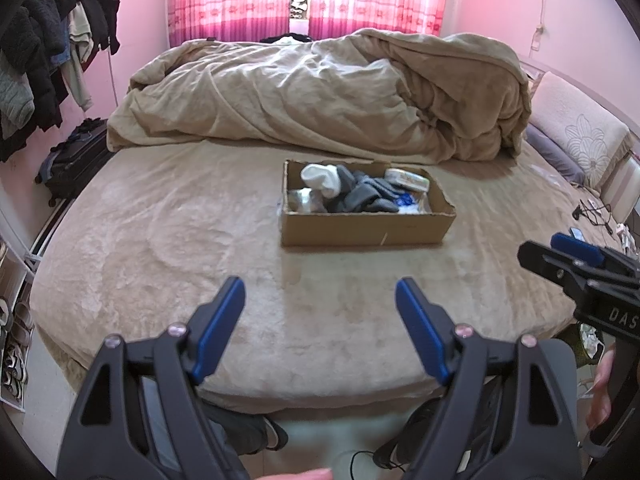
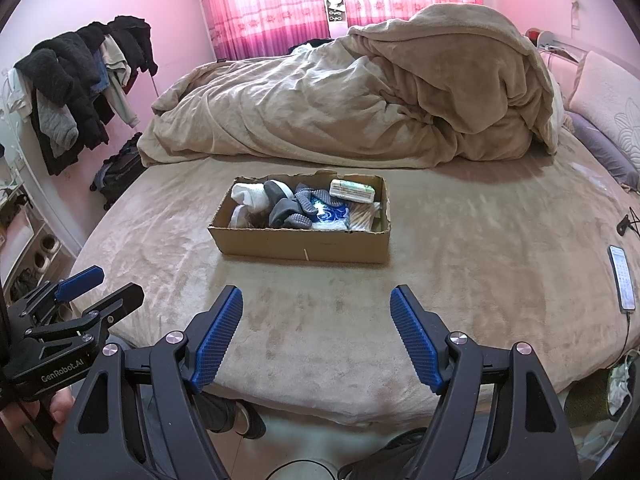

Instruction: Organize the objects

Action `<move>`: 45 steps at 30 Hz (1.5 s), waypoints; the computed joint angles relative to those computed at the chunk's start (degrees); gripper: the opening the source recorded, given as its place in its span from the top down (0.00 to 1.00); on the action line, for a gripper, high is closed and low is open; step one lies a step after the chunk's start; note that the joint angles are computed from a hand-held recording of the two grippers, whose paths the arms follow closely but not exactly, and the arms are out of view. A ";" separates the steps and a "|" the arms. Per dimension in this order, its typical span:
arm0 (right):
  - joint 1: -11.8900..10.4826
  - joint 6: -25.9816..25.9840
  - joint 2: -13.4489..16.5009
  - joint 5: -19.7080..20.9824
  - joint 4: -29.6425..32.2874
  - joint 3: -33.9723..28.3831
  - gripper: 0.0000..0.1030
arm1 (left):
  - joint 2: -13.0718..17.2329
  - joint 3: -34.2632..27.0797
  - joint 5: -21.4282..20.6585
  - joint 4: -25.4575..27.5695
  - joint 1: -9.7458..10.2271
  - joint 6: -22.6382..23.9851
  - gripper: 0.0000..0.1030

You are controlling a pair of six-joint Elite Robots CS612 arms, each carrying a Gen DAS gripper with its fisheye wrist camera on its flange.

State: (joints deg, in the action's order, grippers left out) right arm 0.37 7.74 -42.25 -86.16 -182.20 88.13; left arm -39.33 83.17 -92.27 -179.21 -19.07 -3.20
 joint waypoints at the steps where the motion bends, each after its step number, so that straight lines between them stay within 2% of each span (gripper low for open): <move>1: -0.01 -0.04 0.01 0.04 -0.06 0.00 0.23 | 0.01 -0.04 -0.05 0.05 0.00 -0.01 0.23; 36: 0.07 0.02 0.75 -0.84 2.58 -1.02 0.23 | 0.60 -1.45 1.60 4.65 -0.03 -1.33 0.23; 45: 0.04 0.43 0.85 -0.89 3.55 -1.20 0.23 | 0.74 -1.42 1.66 4.38 0.02 -1.16 0.23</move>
